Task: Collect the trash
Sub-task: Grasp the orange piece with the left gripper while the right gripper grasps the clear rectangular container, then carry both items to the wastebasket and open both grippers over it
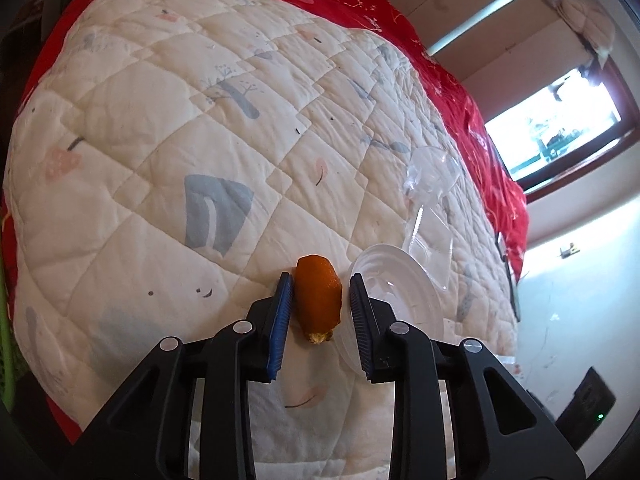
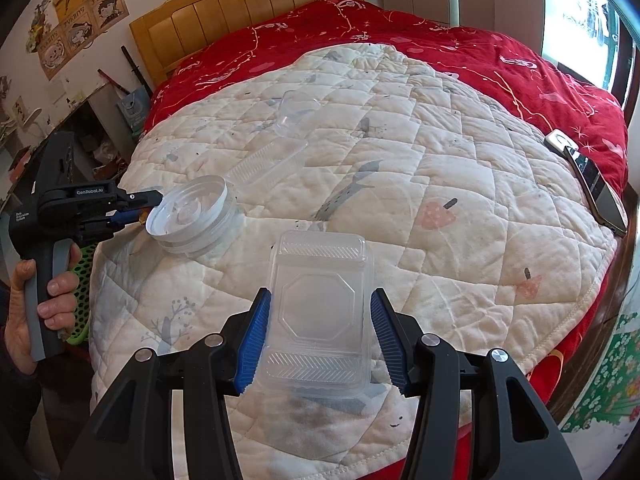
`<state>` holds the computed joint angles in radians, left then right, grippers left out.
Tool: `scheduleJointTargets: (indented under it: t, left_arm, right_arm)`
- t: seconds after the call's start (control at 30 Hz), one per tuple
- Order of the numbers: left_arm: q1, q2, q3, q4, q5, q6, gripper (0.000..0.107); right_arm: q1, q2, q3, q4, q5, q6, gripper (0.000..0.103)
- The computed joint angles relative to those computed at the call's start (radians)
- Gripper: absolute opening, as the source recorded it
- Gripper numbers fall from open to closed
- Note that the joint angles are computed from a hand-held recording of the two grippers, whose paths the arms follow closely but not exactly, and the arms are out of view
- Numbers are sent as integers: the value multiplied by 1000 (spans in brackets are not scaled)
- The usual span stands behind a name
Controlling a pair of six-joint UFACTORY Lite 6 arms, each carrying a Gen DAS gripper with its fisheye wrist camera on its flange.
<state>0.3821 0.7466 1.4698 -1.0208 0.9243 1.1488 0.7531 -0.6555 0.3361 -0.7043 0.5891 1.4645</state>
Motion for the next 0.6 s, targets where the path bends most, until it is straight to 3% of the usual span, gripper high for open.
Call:
scheduleJointTargets:
  t: [0.13,0.2,0.27,0.33,0.5,0.6]
  left_arm:
    - [15,20,19,-11,32,-10,33]
    - [28,29,27,-17,48,-16,44]
    - [30,24,23,-18,38,-13,48]
    - [33,35,34,-20,48,-15,45]
    - [31,73,66,-11,51,-38,23]
    - [38,74,57,-15,47,-33,18]
  right_arm:
    - [0,0,-2,-3,-5,3,50]
    - [1,1,-4,-4,-8,5,50]
    - [2,2,-3,-6,-8,7,50]
    - [3,2,-4,-8,-7,11,50]
    - [14,15,4,-16,-7,28,50]
    - [20,15,6,-17,-4,33,50]
